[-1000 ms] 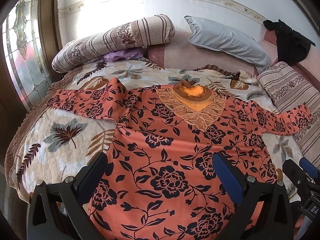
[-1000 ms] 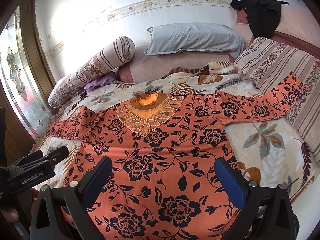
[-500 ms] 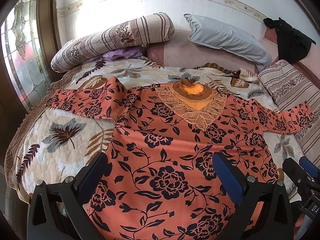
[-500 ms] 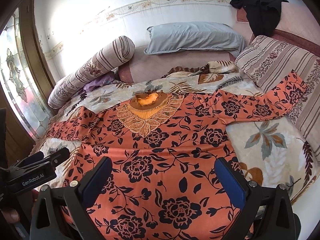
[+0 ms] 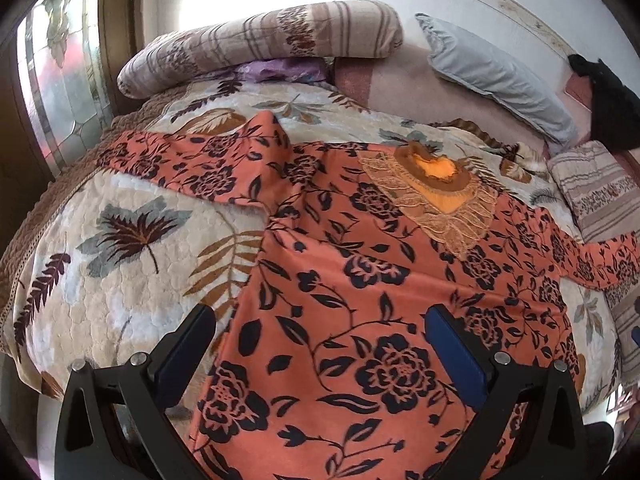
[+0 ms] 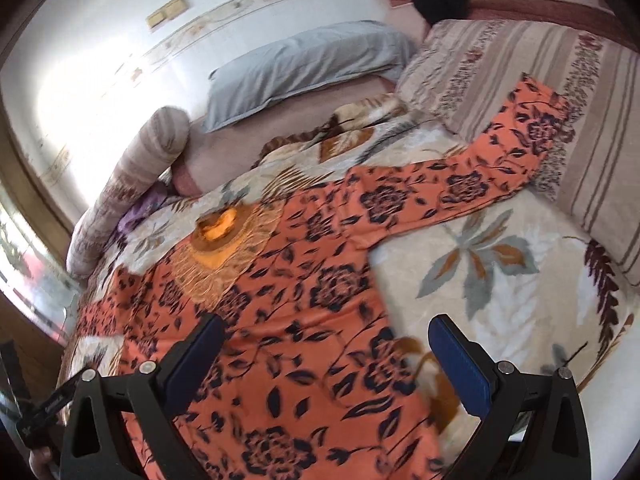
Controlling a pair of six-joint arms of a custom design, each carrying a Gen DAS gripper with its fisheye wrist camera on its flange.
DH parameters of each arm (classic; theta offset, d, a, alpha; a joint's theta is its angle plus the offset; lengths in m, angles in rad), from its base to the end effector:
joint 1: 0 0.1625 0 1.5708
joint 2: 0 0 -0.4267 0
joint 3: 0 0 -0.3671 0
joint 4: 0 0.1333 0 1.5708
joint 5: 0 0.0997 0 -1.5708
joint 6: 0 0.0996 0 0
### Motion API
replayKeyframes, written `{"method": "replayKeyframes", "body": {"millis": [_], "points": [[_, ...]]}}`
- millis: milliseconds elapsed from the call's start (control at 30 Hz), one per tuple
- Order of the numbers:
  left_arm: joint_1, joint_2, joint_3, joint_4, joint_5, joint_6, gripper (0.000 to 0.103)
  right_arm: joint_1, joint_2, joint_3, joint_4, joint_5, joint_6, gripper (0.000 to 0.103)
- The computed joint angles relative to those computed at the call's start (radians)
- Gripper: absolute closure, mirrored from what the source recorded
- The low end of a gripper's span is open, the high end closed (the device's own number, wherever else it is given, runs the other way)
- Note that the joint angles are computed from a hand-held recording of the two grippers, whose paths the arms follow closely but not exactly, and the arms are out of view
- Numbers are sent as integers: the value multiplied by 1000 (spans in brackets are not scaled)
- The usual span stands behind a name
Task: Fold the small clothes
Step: 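Grasp the sleeve cuff with the right tool and fold it across the blouse body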
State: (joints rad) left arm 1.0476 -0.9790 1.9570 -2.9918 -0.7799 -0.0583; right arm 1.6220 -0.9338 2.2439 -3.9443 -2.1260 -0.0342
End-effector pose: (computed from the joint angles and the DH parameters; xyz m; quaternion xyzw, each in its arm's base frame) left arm -0.1046 -0.5899 0.1916 0.1250 0.8956 -0.3020 0.3019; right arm 0.1048 -0.4661 0.1968 -0.1034 -0.8341 0.4896 0.2321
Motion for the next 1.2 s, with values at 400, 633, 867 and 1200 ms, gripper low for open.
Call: {"method": "replayKeyframes", "body": {"millis": [400, 633, 867, 1200], "points": [[186, 71, -180, -21, 31, -45, 0, -347, -209, -362, 208, -97, -26, 1], [225, 106, -219, -57, 37, -17, 0, -315, -46, -678, 331, -371, -196, 89], [247, 72, -209, -85, -51, -51, 0, -155, 16, -763, 345, -306, -341, 97], [255, 27, -174, -128, -109, -54, 0, 145, 275, -826, 455, 198, -134, 94]]}}
